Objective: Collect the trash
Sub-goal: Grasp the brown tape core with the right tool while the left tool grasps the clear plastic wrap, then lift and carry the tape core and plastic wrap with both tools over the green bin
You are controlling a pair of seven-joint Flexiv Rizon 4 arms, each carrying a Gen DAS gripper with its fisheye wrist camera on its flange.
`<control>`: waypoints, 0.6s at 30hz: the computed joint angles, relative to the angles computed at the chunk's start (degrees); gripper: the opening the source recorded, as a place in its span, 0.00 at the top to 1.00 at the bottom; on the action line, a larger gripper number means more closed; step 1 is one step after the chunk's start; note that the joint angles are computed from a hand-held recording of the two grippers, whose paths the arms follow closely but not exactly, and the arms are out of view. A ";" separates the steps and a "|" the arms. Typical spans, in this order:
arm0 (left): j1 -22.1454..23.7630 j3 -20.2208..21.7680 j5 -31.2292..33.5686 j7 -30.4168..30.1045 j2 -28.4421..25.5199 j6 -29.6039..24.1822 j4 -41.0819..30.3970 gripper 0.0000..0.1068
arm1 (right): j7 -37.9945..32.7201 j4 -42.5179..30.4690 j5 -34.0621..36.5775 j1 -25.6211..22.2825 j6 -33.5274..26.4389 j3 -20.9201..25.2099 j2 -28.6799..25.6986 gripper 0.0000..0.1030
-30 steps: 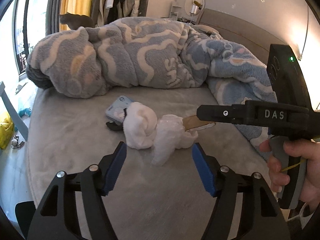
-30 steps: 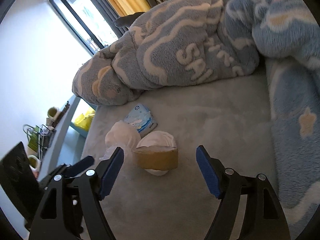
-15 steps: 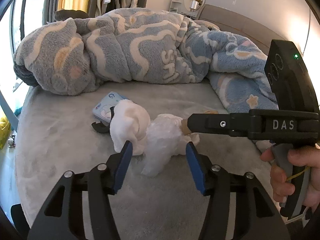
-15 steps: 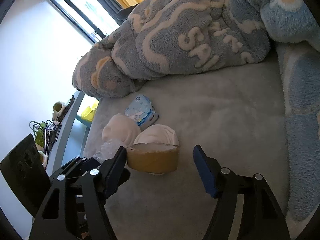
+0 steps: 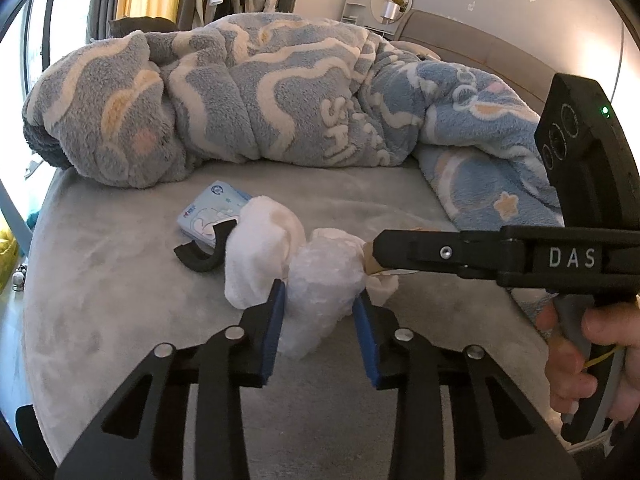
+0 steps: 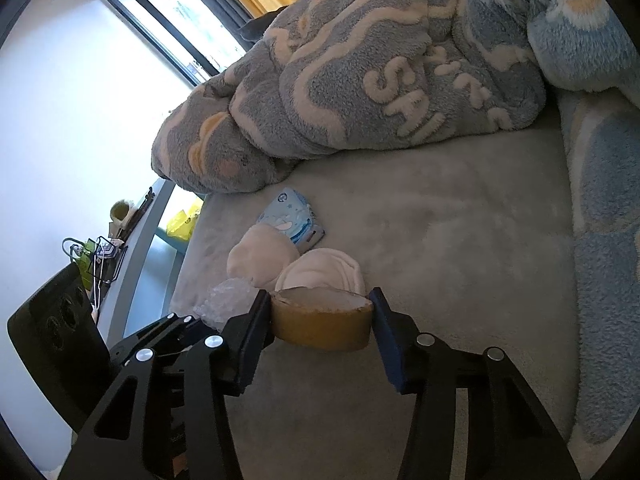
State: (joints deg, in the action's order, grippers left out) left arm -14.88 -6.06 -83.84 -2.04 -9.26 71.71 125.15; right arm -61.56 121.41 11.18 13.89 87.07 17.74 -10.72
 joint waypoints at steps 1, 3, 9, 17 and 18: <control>-0.04 -0.03 -0.32 0.09 0.04 0.08 0.02 0.67 | 0.88 0.27 -0.88 0.68 0.28 -0.74 0.08 0.51; -0.17 -0.04 -0.89 0.13 0.13 0.18 0.10 0.68 | 2.21 0.67 -2.12 1.38 0.98 -1.55 0.17 0.52; -0.39 0.37 -1.97 0.52 1.14 0.00 0.86 0.68 | 6.09 2.28 -5.43 2.65 2.94 -3.20 1.37 0.51; 0.33 1.63 -0.49 -1.89 3.59 -2.14 2.58 0.68 | 16.35 6.26 -16.47 6.94 5.02 -8.61 3.52 0.51; 0.44 1.78 0.00 -2.40 3.88 -2.21 2.82 0.68 | 18.89 7.11 -19.42 8.08 5.51 -10.20 3.84 0.51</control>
State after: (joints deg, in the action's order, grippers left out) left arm -14.43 -4.28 -83.84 -4.43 -5.38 69.50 127.97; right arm -42.67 128.51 -8.24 21.97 92.58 7.53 -6.88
